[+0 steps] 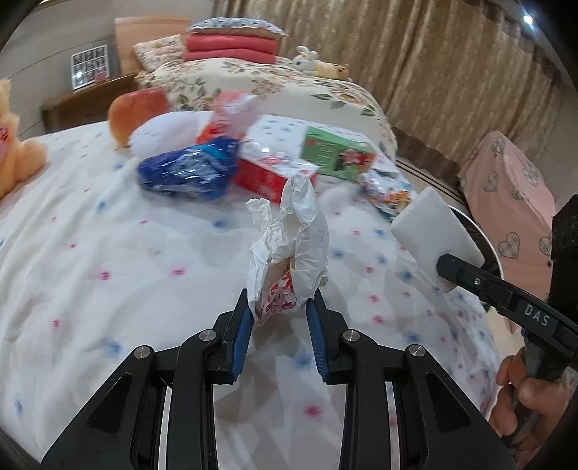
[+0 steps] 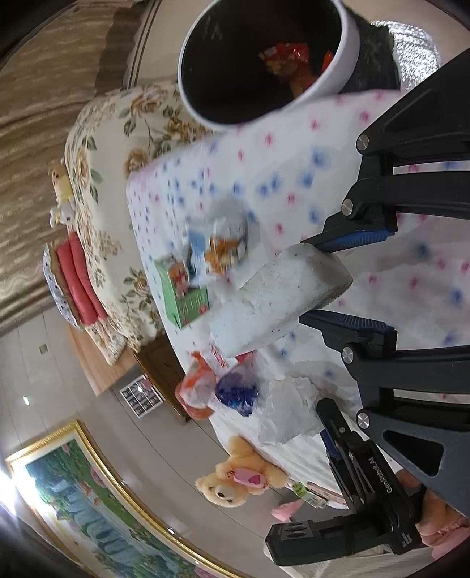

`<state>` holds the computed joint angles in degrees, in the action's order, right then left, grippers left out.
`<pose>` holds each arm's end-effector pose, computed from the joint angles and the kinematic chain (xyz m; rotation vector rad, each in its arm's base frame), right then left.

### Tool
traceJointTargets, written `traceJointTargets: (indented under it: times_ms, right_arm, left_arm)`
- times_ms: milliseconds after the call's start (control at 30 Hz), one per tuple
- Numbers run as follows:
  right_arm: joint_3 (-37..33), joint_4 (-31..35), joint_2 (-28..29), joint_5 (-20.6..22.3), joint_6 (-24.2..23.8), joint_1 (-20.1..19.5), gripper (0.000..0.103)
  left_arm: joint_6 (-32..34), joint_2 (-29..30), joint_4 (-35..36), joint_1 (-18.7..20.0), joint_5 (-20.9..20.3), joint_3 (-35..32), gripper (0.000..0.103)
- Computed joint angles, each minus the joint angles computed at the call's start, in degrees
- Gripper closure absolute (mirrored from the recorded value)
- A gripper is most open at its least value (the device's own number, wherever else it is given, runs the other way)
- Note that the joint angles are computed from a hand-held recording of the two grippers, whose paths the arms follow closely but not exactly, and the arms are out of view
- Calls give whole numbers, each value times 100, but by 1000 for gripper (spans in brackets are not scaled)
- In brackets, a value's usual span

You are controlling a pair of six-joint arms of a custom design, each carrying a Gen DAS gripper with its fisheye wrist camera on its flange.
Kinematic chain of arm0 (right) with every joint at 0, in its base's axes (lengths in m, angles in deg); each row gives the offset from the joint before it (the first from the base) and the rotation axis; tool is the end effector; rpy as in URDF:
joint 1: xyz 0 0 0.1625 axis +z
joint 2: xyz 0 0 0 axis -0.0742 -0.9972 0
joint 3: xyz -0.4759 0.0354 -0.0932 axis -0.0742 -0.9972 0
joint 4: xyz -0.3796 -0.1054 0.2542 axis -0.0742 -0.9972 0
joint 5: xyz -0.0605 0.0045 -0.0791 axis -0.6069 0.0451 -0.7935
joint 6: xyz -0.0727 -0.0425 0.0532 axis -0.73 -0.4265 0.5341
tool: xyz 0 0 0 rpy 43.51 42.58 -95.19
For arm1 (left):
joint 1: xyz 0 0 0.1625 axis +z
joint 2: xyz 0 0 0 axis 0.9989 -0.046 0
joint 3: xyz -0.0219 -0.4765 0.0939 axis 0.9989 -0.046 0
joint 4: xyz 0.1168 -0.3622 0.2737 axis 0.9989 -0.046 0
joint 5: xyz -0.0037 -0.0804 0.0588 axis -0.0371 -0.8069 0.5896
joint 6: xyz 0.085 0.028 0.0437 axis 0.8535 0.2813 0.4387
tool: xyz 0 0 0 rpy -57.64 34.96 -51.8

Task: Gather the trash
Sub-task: 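Carry the white bag and tissue pack over the trash bin with both tools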

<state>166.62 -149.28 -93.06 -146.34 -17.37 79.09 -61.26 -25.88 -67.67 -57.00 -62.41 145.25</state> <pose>-0.0061 -0.5651 0.3085 0.9136 -2.7943 0.5773 -0.3502 -0.4602 -0.0637 -0.0374 2.2609 -1.0628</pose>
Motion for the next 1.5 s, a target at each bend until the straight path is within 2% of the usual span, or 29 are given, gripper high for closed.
traceJointTargets:
  times_ms: [633, 1100, 1500]
  right_arm:
    - [-330, -186, -188, 84, 239, -541, 70]
    - [-689, -336, -143, 19, 479, -745, 70]
    - [-950, -390, 15, -38, 607, -810, 70]
  left_arm:
    - [1718, 857, -706, 73, -399, -1167, 75]
    - [2672, 1353, -855, 183, -665, -2010, 75]
    - [3151, 1639, -824, 287, -815, -2574, 75]
